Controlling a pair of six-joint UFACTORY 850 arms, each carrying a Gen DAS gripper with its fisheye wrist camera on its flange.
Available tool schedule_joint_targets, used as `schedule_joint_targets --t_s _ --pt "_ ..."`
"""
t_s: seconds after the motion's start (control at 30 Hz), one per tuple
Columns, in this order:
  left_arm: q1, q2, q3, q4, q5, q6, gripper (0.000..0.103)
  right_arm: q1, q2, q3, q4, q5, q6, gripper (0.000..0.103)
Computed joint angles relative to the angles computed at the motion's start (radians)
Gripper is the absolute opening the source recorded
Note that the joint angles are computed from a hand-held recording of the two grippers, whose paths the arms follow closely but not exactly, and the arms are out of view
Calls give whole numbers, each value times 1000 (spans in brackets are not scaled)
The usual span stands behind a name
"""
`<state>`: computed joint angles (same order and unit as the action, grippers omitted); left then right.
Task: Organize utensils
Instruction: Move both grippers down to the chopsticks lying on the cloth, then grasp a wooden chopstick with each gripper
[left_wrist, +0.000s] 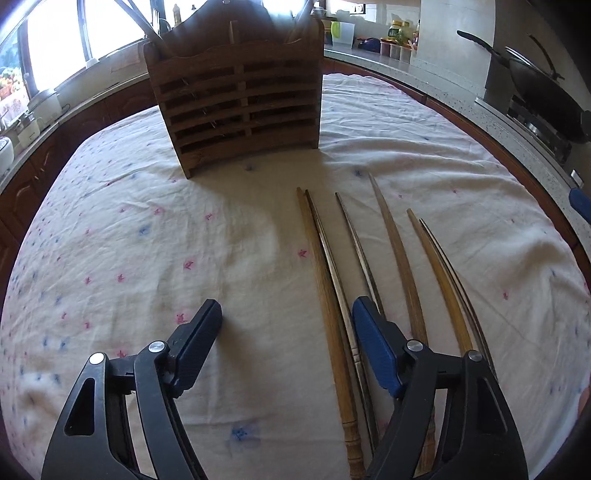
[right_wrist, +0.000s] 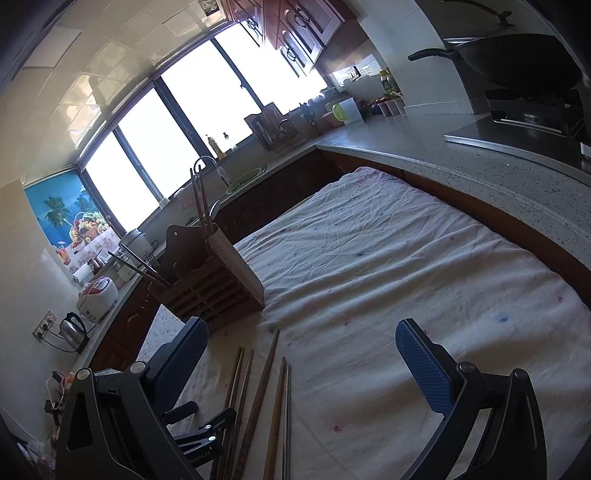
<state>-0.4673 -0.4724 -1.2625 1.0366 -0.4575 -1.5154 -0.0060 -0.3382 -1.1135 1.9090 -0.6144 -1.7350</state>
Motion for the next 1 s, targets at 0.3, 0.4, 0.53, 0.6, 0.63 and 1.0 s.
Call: schedule_joint_targets --t_s 0.3,0.4,0.53,0.6,0.63,1.0 --pt "53 150 191 13 52 -77 71 27 -25 -26 -76 14 25 102" --pt "86 177 215 27 114 -115 71 48 -52 -52 -144 14 74 102" --pt "112 145 161 10 105 -92 71 91 -86 -100 -269 53 131 93" --pt "125 118 120 -14 101 -48 71 115 -106 -132 -347 80 174 82" --pt "133 102 97 -37 99 -11 70 125 -118 -151 -390 94 205 75" --pt "197 -64 -125 -411 89 466 46 213 -277 -364 -901 198 656 38"
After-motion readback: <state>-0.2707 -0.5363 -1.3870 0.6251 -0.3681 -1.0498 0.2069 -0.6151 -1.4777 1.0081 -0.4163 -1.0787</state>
